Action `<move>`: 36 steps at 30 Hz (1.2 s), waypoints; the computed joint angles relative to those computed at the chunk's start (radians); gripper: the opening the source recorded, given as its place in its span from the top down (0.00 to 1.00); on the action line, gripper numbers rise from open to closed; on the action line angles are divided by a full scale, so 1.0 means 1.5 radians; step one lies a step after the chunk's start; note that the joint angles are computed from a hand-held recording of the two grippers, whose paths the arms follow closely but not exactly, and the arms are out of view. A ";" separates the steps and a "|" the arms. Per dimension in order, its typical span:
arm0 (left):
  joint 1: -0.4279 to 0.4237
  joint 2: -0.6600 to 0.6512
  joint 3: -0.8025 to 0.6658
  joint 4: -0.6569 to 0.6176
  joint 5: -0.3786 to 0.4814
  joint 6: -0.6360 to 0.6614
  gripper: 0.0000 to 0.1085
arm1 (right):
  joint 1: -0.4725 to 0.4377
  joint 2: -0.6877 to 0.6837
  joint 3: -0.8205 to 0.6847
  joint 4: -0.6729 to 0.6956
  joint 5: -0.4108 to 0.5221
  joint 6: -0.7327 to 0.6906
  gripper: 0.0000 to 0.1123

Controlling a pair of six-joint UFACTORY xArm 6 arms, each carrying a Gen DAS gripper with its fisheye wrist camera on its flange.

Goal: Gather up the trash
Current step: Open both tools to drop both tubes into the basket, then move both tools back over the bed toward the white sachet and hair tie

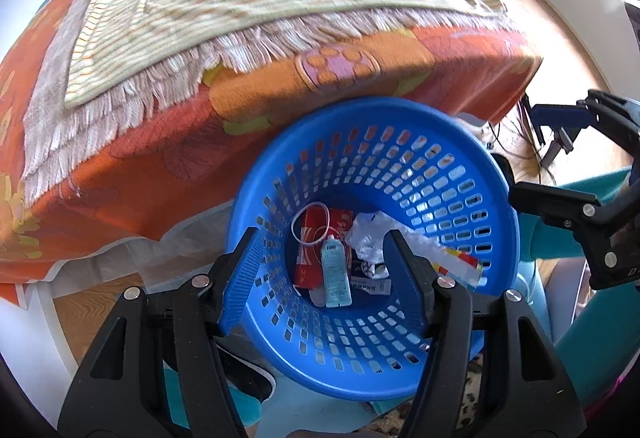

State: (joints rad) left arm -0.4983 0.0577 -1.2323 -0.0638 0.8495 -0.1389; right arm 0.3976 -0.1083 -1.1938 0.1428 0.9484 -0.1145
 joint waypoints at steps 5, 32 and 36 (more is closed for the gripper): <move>0.007 0.024 -0.048 0.004 0.004 -0.007 0.41 | -0.018 0.012 -0.034 0.002 -0.007 0.017 0.22; 0.053 0.334 -0.544 0.003 0.100 0.019 0.41 | -0.101 0.270 -0.421 -0.013 -0.119 -0.062 0.11; 0.059 0.406 -0.651 0.006 0.131 0.016 0.41 | -0.111 0.338 -0.514 0.022 -0.091 -0.084 0.11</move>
